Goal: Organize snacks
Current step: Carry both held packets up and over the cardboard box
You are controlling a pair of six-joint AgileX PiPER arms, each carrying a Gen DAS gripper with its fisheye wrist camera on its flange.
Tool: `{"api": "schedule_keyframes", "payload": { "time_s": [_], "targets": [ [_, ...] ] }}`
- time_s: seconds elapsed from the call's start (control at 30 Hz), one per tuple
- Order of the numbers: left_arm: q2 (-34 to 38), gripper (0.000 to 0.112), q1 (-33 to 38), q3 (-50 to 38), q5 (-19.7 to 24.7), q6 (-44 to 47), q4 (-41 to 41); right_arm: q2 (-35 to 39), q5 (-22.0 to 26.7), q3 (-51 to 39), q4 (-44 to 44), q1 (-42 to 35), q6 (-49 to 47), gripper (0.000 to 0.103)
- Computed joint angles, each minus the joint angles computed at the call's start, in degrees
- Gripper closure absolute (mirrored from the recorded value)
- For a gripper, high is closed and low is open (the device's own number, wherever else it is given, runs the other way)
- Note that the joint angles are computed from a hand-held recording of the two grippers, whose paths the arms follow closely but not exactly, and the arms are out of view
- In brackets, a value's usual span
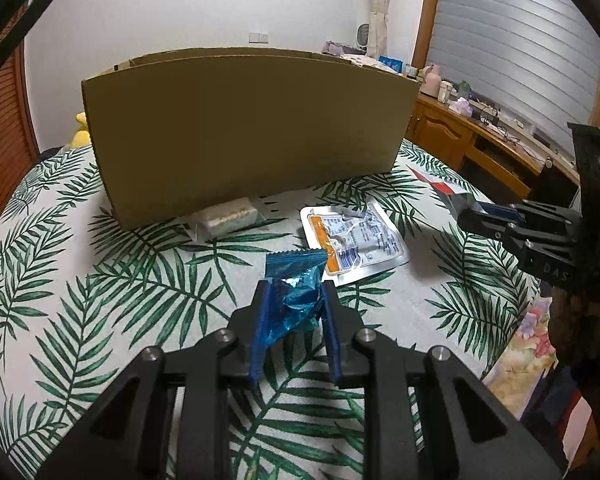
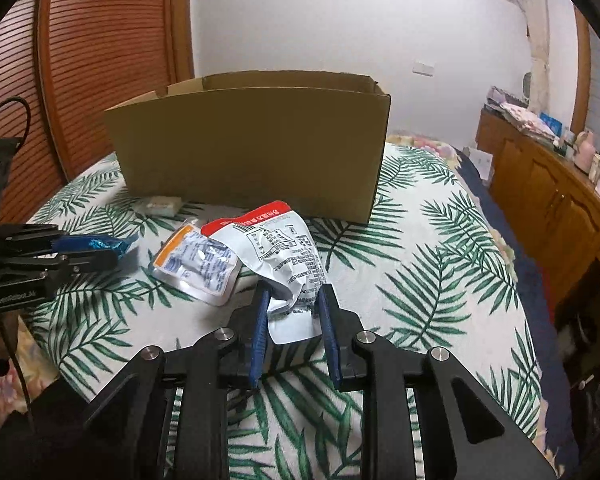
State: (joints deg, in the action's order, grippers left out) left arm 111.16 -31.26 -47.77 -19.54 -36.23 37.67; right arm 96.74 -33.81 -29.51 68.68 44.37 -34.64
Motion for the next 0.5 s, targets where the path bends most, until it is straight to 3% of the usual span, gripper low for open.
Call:
{"api": "schedule_keyframes", "payload": {
  "time_s": [0.5],
  "targets": [
    [-3.9,0.093,1.9,3.1,-2.8,0.9,-0.7,-2.3,-1.7,0.7,2.4,2.9,-0.9,0.080]
  ]
}}
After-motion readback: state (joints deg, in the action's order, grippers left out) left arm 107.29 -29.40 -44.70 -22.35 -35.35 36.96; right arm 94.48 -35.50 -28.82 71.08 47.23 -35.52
